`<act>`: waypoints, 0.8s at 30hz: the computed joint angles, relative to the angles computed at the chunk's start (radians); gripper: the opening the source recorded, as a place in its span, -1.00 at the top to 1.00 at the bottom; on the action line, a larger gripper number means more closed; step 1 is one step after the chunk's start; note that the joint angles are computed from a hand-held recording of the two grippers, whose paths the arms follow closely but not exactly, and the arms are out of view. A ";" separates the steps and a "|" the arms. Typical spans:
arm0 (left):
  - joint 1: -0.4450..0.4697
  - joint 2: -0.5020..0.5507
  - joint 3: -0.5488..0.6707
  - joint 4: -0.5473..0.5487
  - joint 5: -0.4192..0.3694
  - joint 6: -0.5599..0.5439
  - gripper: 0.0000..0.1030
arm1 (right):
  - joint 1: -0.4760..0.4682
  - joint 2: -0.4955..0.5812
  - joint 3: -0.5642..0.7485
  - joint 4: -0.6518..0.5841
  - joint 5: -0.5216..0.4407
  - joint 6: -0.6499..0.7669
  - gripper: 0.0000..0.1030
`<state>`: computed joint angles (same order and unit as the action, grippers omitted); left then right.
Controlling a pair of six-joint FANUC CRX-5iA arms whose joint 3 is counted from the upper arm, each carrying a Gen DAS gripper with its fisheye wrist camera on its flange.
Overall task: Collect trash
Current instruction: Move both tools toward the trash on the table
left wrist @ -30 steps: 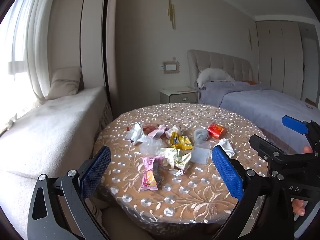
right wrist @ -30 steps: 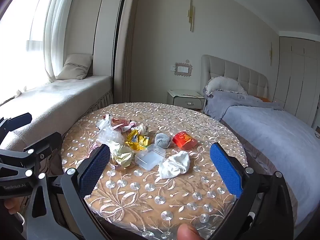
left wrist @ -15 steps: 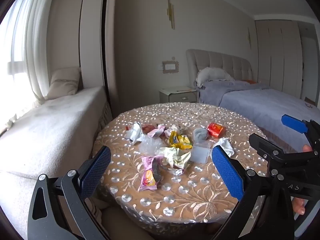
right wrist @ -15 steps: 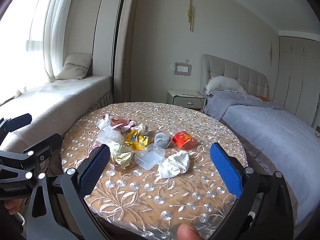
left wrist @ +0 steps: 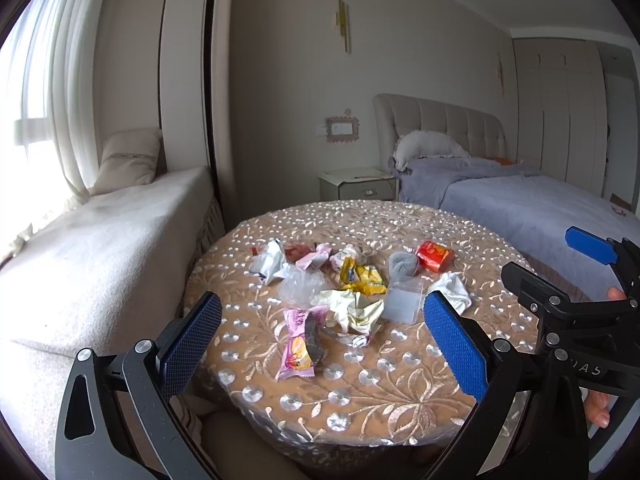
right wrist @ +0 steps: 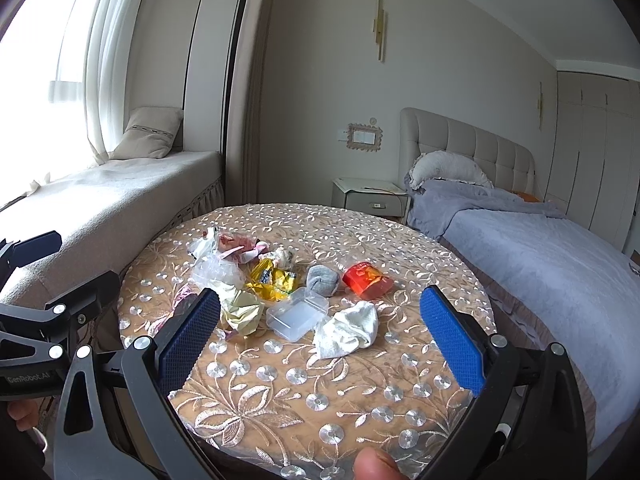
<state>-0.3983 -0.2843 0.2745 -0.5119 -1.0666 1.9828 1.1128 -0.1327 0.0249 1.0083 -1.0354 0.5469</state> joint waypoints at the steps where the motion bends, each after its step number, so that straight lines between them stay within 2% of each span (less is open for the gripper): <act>1: 0.005 -0.001 -0.003 0.006 0.006 0.000 -0.92 | -0.001 0.000 -0.001 -0.001 0.002 0.000 -0.94; 9: 0.050 0.004 -0.031 0.061 0.046 -0.006 -0.92 | -0.029 0.021 0.001 -0.001 0.024 0.014 -0.94; 13: 0.091 0.014 -0.049 0.114 0.070 -0.032 -0.92 | -0.059 0.039 0.006 -0.004 0.061 0.020 -0.94; 17: 0.113 0.032 -0.049 0.122 0.074 -0.021 -0.92 | -0.084 0.052 0.000 0.022 0.094 0.009 -0.94; 21: 0.195 0.042 -0.078 0.242 0.098 -0.064 -0.92 | -0.109 0.073 0.031 -0.034 0.116 0.050 -0.94; 24: 0.180 0.064 -0.057 0.185 0.071 -0.038 -0.92 | -0.122 0.105 0.091 -0.127 0.106 0.116 -0.94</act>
